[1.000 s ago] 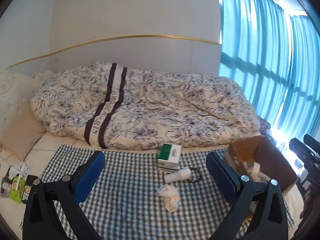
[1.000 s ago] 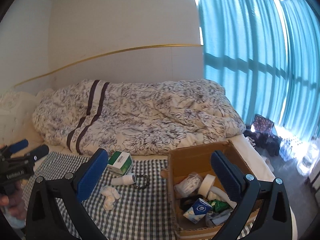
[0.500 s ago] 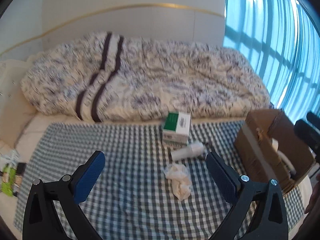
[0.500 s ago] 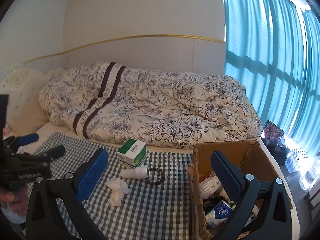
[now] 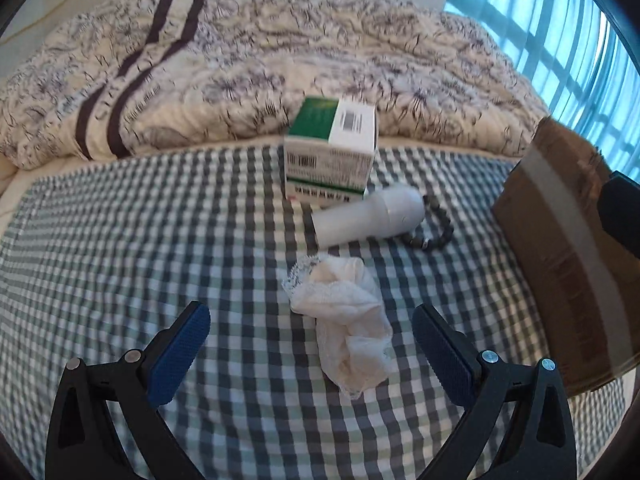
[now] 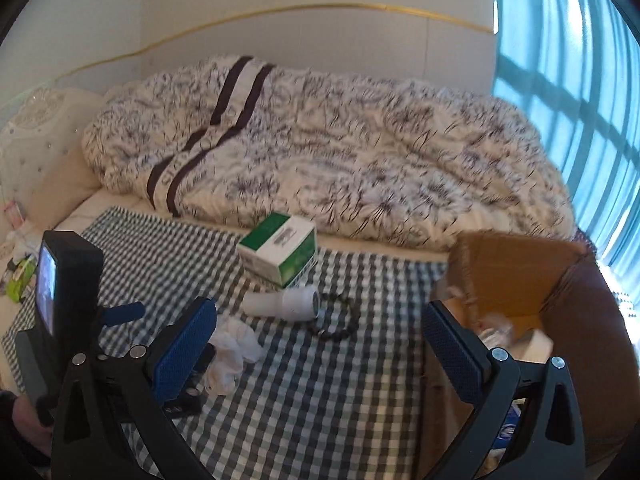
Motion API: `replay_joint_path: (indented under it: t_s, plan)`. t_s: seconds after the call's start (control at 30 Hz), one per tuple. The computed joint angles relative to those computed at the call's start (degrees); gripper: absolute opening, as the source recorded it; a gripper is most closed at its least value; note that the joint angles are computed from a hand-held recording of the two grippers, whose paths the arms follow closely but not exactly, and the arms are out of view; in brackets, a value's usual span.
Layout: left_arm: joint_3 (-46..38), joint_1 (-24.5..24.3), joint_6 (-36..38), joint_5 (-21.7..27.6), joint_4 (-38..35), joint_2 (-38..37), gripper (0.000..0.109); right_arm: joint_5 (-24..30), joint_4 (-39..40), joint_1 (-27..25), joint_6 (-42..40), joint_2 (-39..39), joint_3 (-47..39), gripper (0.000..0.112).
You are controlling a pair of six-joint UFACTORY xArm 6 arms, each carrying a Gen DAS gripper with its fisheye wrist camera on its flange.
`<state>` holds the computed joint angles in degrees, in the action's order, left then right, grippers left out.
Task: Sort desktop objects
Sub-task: 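Close left gripper on the crumpled white cloth and lift it, then close right gripper on white cylindrical roller while left gripper holds cloth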
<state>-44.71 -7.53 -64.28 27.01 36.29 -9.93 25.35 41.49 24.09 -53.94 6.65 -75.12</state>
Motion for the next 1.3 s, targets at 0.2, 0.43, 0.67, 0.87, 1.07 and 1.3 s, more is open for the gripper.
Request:
replay_joint_path:
  t_s: [0.2,0.43,0.67,0.87,1.07,1.3]
  plan:
    - [-0.5,1.7,-1.2,-4.0,0.3,4.6,0.103,0.6,-4.4,0.5,3.4,4.7,-2.1,0.103]
    - [-2.0,3.6,1.0,-8.4,-1.4,9.8,0.048,3.6,-8.7,-0.1,10.0,11.2,-8.1,0.103]
    - [2.2,6.8,-1.2,-10.3,0.1,5.1,0.018,5.4,-11.9,0.9,14.5,17.0,-13.8,0.103]
    - [6.8,9.9,1.1,-9.5,-2.5,-0.6,0.018,4.7,-14.7,3.9,17.0,21.7,-16.8,0.103]
    - [9.1,11.6,4.1,-9.8,-5.1,-4.0,0.018,-3.6,-21.0,7.2,18.9,23.7,-14.5,0.103]
    - [9.5,11.8,5.9,-9.4,-6.0,-5.3,0.018,-7.2,-30.7,8.5,26.3,28.4,-18.4,0.103]
